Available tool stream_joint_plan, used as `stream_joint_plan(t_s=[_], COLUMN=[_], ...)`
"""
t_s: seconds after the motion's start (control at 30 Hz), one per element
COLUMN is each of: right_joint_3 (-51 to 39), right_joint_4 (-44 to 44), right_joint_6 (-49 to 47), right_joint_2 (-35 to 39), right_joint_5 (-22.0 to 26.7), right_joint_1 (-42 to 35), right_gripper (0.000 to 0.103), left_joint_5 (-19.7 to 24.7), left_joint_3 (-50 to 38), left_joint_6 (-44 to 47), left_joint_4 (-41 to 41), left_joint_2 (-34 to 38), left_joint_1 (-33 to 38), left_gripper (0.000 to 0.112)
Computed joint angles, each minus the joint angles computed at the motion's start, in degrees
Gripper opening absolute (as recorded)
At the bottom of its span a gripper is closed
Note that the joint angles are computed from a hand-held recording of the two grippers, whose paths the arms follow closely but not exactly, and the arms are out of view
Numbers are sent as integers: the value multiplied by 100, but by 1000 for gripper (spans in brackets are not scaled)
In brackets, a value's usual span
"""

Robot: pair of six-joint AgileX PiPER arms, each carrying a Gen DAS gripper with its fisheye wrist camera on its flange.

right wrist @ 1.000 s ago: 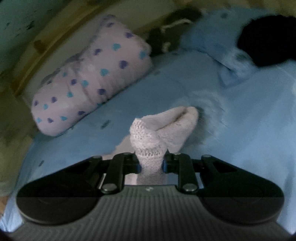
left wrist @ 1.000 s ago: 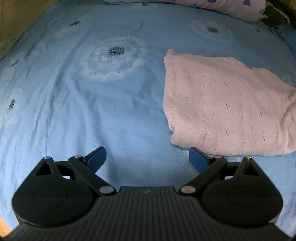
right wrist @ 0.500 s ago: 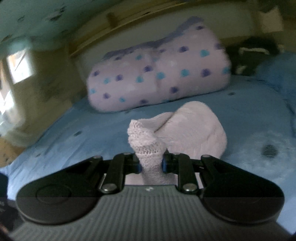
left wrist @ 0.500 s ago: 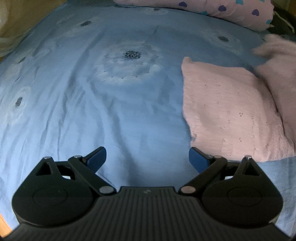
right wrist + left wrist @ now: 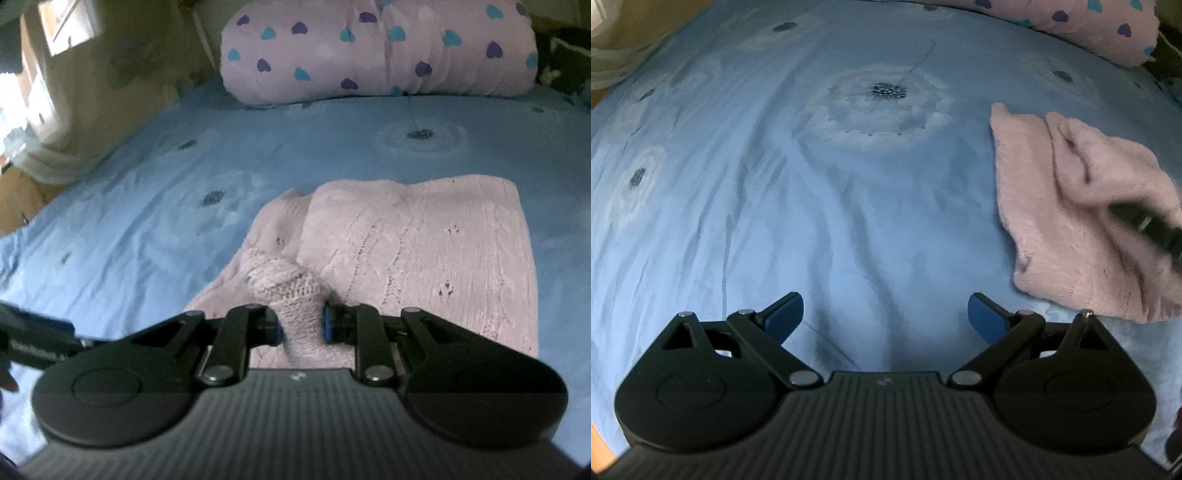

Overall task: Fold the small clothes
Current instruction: 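Lift the side edge with the right tool and fold it over the middle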

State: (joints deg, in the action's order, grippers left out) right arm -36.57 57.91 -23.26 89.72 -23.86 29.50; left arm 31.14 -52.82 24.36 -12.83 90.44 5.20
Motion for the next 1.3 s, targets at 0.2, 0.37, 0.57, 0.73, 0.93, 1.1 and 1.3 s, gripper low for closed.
stream_joint_plan(t_s=[0.2,0.37,0.57,0.73,0.93,1.1,1.3], right_joint_3=[-215,-536,-605,-627,-112,567,1029], right_joint_4=[113,-877,-1536,-1150,-676,197,1814], right_joint_6=[550,1405,2158,1530,943,208,-1091], right_joint_2=[-363,309,1202,899,38,-853,-1438], right_joint_5=[-846,-698,-303,60,182,46,-549], right_joint_1=[333,483,511,465,742,804,642], right_gripper=[23,23,23,30,55,55,55], left_joint_5=[30,77,95,185,331,377,175], left_joint_3=[-80,-145,-231,-380,-585,-679,-677], left_joint_6=[375,479,499,465,443,305,-197], left_joint_4=[-233,-287,-211,-279,-435,-552,-323], left_joint_2=[53,100,152,50,-197,-346,-69], left_joint_1=[328,547,576,426,88,-335,-971], left_gripper=[98,98,98,98,98,98,98])
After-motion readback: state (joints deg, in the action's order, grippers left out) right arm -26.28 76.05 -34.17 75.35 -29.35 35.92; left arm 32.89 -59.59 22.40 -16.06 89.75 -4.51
